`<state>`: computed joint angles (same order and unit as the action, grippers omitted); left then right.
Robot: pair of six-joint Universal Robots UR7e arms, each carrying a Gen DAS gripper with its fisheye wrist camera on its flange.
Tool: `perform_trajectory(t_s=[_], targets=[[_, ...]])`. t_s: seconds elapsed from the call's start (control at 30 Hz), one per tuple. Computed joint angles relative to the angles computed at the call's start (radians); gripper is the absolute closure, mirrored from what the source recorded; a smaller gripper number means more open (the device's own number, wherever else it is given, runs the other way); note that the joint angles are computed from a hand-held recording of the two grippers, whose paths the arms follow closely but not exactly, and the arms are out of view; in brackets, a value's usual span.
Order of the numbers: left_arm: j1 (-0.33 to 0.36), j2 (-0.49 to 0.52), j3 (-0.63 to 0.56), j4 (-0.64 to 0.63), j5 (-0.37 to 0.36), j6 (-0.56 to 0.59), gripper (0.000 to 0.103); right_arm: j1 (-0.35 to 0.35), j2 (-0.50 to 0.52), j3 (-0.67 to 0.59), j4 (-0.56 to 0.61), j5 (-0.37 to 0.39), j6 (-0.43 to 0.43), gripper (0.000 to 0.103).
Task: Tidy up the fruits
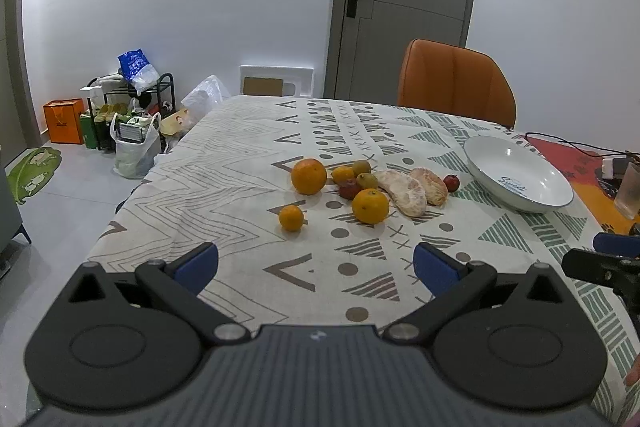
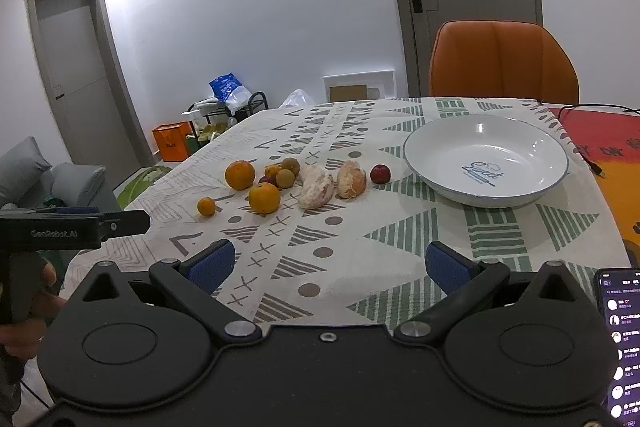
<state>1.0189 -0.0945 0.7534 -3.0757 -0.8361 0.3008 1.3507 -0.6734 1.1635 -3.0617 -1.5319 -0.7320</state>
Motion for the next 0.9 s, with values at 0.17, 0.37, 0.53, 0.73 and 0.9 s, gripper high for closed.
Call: perform_trajectory(t_s=[0.17,0.37,0.53,0.73,0.9], targets=[[0.000,-0.006,0.007,0.009,-0.007,-0.009,0.000,-0.001,-0.001,0.000,0.003,-0.003,0.003,0.000],[-0.002,0.004,-0.004,0.010,0.002,0.000,0.000,0.000,-0.001,0.001,0.005,0.000,0.005,0.000],[-0.002,0.003,-0.001,0.016,-0.007,-0.004,0.000,0.002,0.000,0.004,-0.014,-0.008,-0.003,0.000],[-0.003,0.006,-0.005,0.018,-0.004,0.007,0.000,0.001,0.003,-0.004,-0.015,-0.015,0.010,0.000],[-0.004,0.004,0.001,0.005,-0.007,0.014,0.000,0.002,0.004,-0.004,-0.018,-0.016,0.009,0.000]])
